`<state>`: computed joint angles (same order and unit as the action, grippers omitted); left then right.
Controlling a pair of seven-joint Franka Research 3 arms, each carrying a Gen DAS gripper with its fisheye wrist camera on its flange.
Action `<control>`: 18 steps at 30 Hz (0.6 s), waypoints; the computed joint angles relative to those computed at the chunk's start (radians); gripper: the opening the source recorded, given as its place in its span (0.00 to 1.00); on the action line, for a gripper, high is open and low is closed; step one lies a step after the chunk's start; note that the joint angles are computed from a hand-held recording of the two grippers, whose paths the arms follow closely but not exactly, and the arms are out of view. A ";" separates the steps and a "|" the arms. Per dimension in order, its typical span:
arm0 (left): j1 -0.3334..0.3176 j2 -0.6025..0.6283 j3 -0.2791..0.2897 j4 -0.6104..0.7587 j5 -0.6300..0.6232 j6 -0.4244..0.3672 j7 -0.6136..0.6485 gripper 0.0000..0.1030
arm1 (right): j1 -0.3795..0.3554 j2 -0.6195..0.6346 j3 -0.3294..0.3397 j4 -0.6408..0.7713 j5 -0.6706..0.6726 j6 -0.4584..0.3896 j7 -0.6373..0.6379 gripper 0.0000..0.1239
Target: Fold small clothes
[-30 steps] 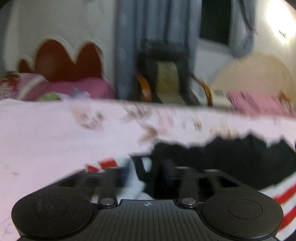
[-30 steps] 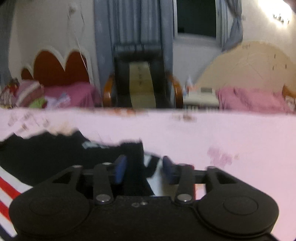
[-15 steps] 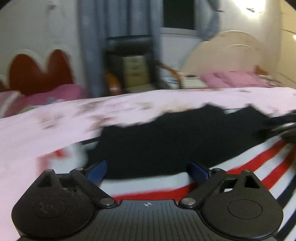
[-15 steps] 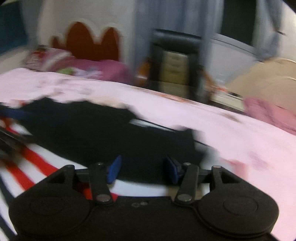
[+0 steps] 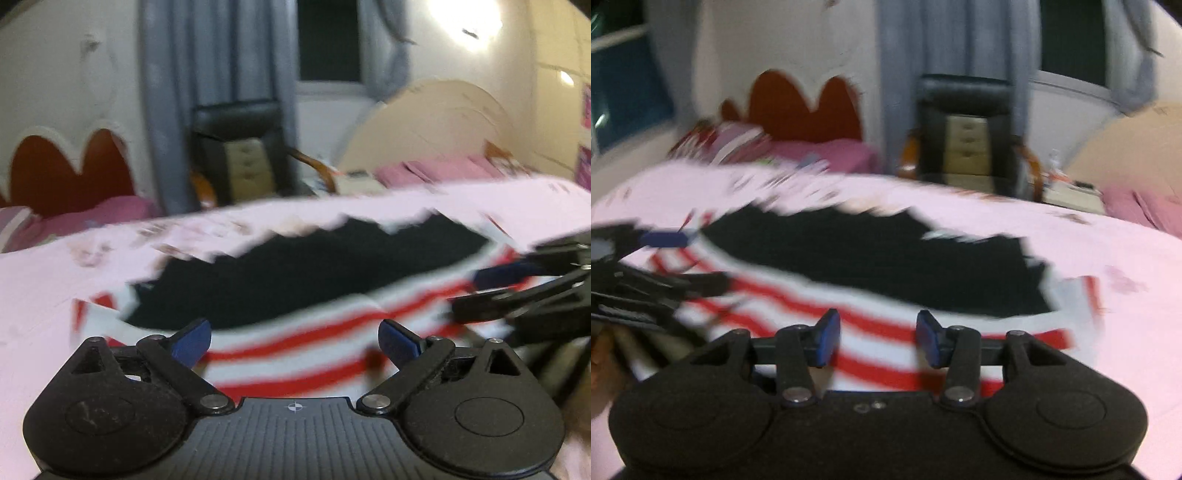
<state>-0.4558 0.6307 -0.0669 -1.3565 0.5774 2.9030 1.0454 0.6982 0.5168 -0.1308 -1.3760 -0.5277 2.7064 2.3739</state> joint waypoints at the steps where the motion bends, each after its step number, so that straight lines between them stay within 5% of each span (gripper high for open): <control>1: -0.001 0.004 -0.008 0.004 0.003 -0.018 0.022 0.94 | -0.001 0.010 0.014 0.009 0.012 -0.007 -0.018 0.38; 7: 0.025 -0.112 0.035 -0.187 0.010 0.033 -0.097 1.00 | 0.048 -0.078 -0.023 -0.109 -0.098 -0.069 0.019 0.42; 10: 0.006 -0.179 0.105 -0.293 0.105 0.063 -0.209 1.00 | 0.055 -0.210 -0.039 -0.275 -0.195 -0.114 0.143 0.45; 12: 0.022 -0.206 0.095 -0.326 0.137 0.056 -0.235 1.00 | 0.049 -0.278 -0.034 -0.361 -0.247 -0.134 0.218 0.45; 14: -0.012 -0.234 0.119 -0.335 0.220 0.021 -0.308 1.00 | 0.043 -0.316 -0.016 -0.398 -0.284 -0.163 0.270 0.40; 18: -0.037 -0.285 0.131 -0.386 0.374 0.080 -0.454 1.00 | 0.043 -0.365 0.023 -0.423 -0.410 -0.209 0.421 0.37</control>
<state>-0.4929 0.3459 0.0638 -1.7420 0.9509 2.9832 0.5918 0.7410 0.1523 -0.1083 -1.7988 -0.9373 2.4969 2.7950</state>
